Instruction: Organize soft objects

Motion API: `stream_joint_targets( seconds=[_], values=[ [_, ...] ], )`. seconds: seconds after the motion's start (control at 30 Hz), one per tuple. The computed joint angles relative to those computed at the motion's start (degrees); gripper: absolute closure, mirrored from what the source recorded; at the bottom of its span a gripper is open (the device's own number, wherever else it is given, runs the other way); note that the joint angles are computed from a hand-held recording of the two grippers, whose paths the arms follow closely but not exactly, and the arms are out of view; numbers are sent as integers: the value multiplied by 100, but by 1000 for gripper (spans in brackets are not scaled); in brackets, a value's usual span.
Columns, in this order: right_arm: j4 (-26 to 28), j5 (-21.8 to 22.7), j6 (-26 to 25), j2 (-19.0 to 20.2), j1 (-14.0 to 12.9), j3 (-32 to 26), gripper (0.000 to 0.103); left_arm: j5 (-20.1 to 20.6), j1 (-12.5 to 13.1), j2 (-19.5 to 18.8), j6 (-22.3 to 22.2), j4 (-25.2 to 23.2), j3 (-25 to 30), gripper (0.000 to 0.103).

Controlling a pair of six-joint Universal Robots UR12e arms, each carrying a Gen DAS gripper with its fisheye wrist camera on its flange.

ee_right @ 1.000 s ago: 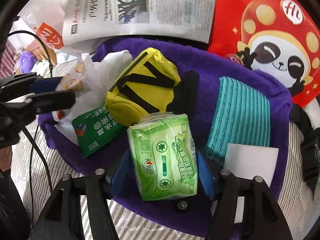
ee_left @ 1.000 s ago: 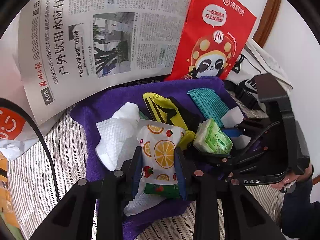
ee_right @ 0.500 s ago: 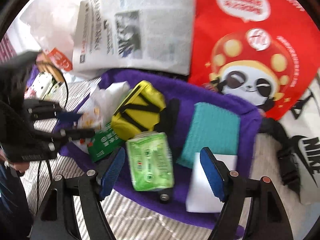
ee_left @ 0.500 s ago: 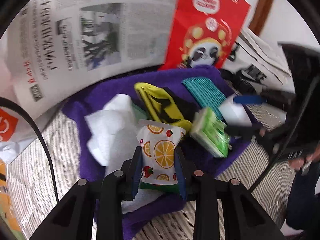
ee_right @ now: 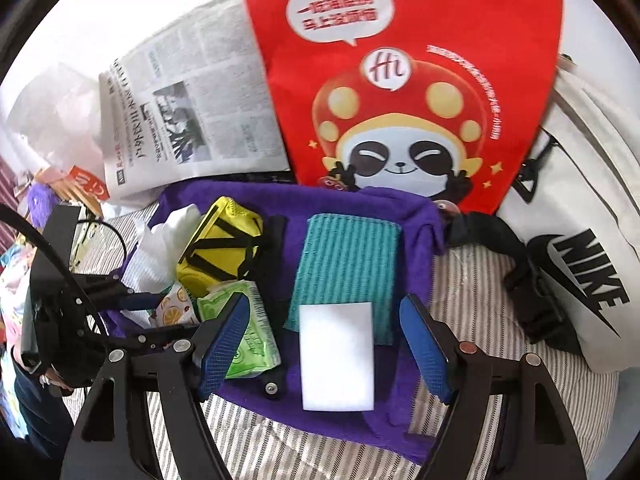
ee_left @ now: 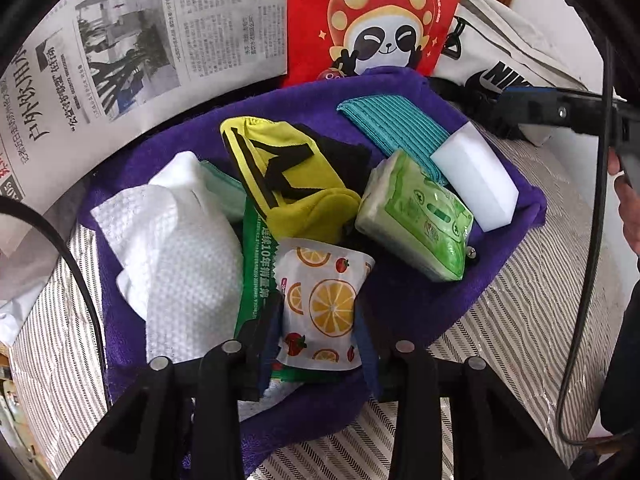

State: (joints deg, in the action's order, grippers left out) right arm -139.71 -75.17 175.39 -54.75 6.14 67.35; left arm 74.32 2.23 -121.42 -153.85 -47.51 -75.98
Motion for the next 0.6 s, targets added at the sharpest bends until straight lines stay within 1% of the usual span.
stream_joint_targets(
  seconds=[0.03, 0.07, 0.13, 0.17, 0.23, 0.27, 0.3, 0.33, 0.37, 0.4, 0.5, 0.6],
  values=[
    [2, 8, 15, 4, -1, -12, 26, -18, -3, -1, 21, -28, 3, 62],
    [-9, 29, 33, -4, -8, -1, 26, -27, -7, -7, 53, -46, 13, 56],
    [-33, 29, 51, -15, -11, 13, 26, 4, -27, 7, 194, -57, -5, 53],
    [-34, 21, 53, -25, -11, 24, 26, 94, -46, 26, 274, 50, -48, 51],
    [-22, 8, 58, -41, -3, 36, 26, 111, -38, 37, 273, 26, -38, 47],
    [-29, 8, 53, -57, 5, 52, 26, 111, -27, 42, 275, 5, -31, 40],
    [-47, 0, 44, -76, 13, 72, 26, 138, -18, 59, 278, 29, -47, 35],
    [-86, -39, 29, -101, 33, 93, 26, 229, -19, 77, 254, 97, -68, 28],
    [-120, -86, 17, -126, 51, 117, 26, 331, -18, 99, 204, 165, -86, 27],
    [-133, -122, 8, -142, 66, 129, 26, 340, -7, 114, 182, 173, -90, 27],
    [-186, -304, -61, -219, 135, 196, 26, 160, 58, 194, 65, 171, -109, 27],
    [-274, -331, 39, -362, 156, 444, 26, 199, 61, 276, -56, 293, -163, 24]
  ],
)
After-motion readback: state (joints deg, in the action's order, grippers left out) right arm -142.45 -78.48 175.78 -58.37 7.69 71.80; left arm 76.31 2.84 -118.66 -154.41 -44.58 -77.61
